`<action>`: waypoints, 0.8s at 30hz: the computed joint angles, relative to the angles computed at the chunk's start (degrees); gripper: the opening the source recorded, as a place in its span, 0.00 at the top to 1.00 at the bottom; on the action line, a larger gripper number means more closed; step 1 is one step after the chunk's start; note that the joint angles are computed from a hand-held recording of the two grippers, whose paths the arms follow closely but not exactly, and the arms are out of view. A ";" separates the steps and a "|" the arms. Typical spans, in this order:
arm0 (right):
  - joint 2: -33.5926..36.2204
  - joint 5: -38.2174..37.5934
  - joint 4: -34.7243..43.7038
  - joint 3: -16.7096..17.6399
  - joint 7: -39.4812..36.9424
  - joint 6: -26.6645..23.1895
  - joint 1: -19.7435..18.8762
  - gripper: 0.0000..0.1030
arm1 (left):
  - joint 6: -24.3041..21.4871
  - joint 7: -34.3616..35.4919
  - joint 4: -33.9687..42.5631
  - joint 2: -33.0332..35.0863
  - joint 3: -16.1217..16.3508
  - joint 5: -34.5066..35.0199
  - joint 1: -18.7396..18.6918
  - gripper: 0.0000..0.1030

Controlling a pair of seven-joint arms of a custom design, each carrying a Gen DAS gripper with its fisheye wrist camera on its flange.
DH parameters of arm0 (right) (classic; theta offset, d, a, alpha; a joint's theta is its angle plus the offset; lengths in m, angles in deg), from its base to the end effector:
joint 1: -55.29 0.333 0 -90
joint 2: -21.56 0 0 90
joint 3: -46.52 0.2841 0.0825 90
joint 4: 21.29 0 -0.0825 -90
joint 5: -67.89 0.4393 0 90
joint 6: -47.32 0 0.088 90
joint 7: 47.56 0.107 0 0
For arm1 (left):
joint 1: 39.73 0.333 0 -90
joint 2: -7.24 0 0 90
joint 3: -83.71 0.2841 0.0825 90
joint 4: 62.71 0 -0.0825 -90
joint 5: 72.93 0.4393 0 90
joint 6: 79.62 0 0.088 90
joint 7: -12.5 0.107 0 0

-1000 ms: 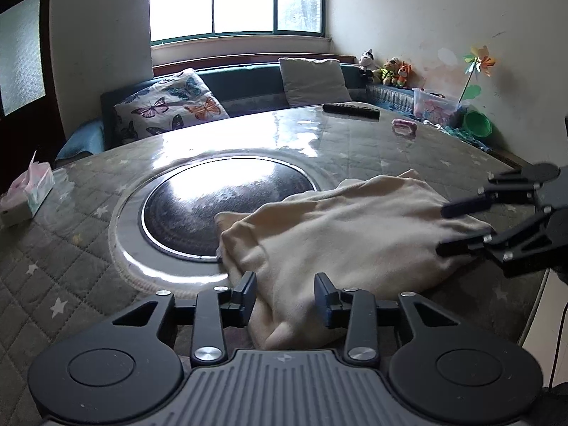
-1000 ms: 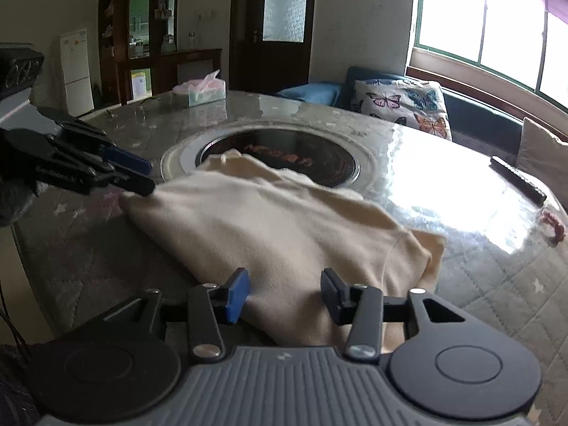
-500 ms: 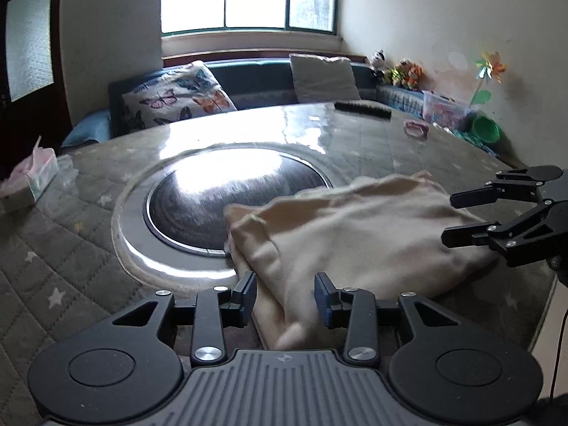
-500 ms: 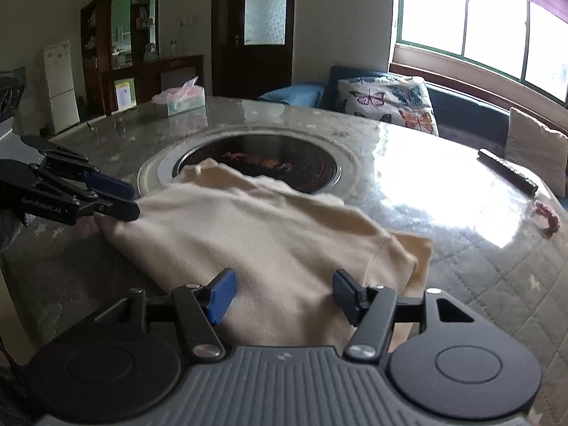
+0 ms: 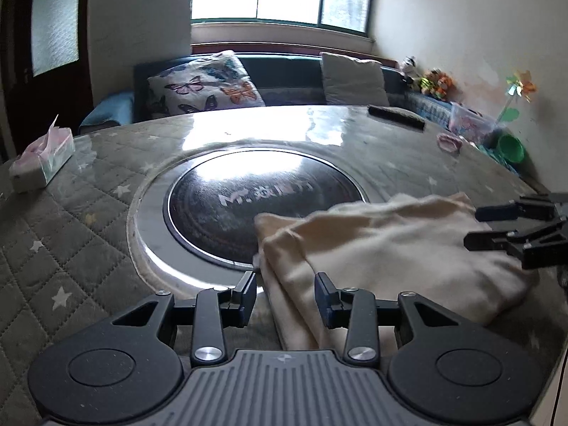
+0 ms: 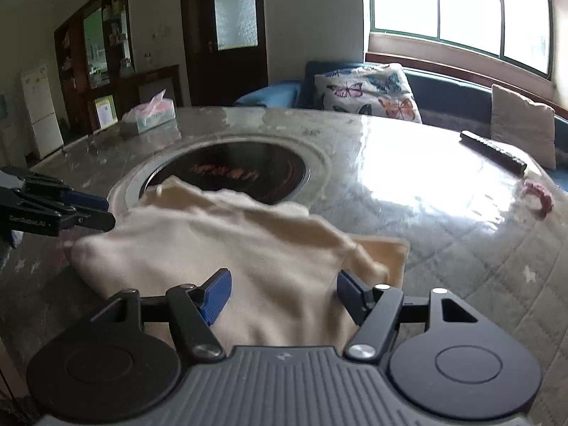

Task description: Fold clothes

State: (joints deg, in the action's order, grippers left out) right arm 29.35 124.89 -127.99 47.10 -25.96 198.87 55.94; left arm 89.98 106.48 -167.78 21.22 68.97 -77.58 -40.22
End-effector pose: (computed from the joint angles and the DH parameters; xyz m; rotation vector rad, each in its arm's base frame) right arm 0.6843 -0.0077 0.4530 -1.9304 1.1850 -0.5177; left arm 0.6900 -0.1692 0.4523 -1.5428 1.9373 -0.9978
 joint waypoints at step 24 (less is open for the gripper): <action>-2.33 -1.89 0.13 1.79 -9.24 -5.92 3.05 0.30 | 0.37 -13.21 3.62 2.13 3.29 6.02 -0.52 0.00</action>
